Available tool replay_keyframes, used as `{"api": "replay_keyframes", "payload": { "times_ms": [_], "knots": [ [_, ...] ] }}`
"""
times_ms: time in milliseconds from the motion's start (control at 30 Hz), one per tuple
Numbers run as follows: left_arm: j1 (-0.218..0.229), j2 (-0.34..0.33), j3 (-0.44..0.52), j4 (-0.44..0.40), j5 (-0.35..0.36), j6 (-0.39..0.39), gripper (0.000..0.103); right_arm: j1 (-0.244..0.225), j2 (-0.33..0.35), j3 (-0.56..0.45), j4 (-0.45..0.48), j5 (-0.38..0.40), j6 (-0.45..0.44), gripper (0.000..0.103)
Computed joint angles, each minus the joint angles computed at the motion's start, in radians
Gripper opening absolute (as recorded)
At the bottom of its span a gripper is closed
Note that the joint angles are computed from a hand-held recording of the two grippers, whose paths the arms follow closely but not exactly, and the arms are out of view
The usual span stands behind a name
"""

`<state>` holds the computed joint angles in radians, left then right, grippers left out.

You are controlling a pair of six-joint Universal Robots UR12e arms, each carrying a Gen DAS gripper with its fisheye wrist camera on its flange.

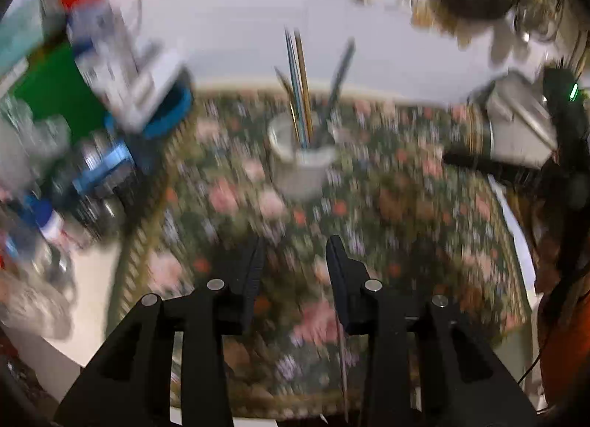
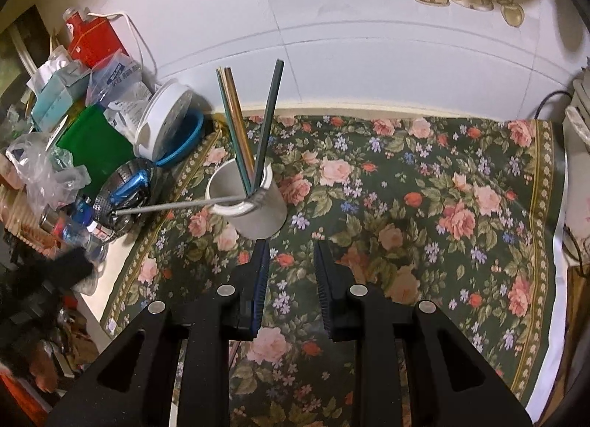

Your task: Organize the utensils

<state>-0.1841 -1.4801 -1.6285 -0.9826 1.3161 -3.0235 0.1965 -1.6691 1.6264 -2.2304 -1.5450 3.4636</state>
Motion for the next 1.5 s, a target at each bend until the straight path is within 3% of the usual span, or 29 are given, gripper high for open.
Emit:
{"api": "replay_keyframes", "payload": {
  "times_ms": [267, 367, 533, 833, 1167, 1500],
  "knots": [
    [-0.072, -0.066, -0.035, -0.083, 0.021, 0.035, 0.034, 0.028, -0.021, 0.038, 0.066, -0.037, 0.023, 0.023],
    [-0.094, -0.096, -0.028, -0.116, 0.033, 0.038, 0.024, 0.031, -0.033, 0.054, 0.084, -0.04, 0.035, 0.023],
    [-0.113, -0.109, -0.026, -0.136, 0.049, 0.052, 0.008, 0.03, -0.053, 0.077, 0.1, -0.044, 0.056, 0.023],
    [-0.11, -0.124, -0.007, -0.155, -0.021, 0.029, 0.005, 0.023, -0.068, 0.085, 0.093, -0.063, 0.051, 0.023],
    [-0.12, -0.072, 0.014, 0.071, -0.016, 0.023, 0.004, 0.011, -0.067, 0.066, 0.056, -0.065, 0.0, 0.023],
    [-0.084, -0.076, 0.094, 0.299, -0.001, -0.096, 0.004, 0.012, -0.054, 0.026, -0.03, -0.065, -0.093, 0.023]
  ]
}}
